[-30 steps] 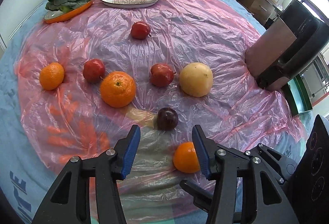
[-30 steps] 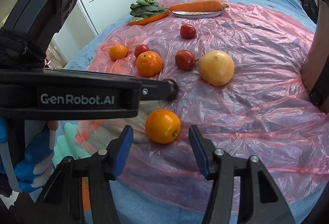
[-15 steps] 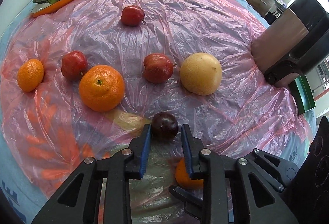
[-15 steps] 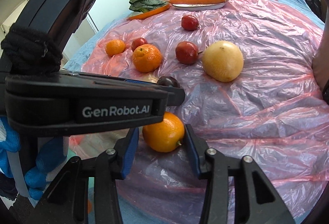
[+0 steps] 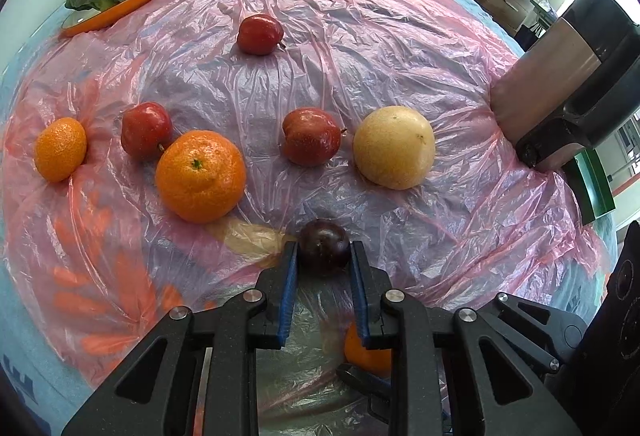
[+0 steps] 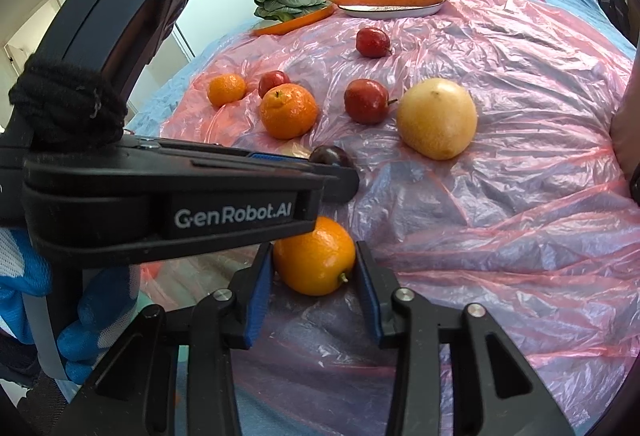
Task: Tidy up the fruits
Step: 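Grasp another orange with the right gripper while the left grasps another dark plum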
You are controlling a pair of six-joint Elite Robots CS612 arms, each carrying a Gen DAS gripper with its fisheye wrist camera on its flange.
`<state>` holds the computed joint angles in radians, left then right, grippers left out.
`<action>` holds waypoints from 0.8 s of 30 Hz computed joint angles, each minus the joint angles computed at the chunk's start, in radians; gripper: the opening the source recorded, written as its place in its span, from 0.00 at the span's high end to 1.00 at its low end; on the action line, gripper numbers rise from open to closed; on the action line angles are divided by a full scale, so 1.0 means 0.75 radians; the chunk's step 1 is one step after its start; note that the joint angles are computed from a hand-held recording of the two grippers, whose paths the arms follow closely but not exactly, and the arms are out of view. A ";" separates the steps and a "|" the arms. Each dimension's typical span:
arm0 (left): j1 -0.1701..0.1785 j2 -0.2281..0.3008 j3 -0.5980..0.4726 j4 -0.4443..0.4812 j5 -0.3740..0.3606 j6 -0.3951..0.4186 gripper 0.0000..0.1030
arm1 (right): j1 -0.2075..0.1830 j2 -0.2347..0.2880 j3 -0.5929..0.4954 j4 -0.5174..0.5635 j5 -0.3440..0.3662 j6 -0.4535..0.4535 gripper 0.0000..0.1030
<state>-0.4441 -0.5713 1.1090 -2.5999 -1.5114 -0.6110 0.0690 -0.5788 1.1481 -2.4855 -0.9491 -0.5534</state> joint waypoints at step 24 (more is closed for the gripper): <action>-0.027 -0.127 0.167 -0.170 0.108 -0.053 0.80 | -0.027 -0.093 0.097 -0.084 -0.013 0.022 0.74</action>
<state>-0.4641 -0.6667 1.2345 -2.7273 -1.4306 -0.6505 0.0491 -0.6487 1.2205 -2.5487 -0.9586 -0.5370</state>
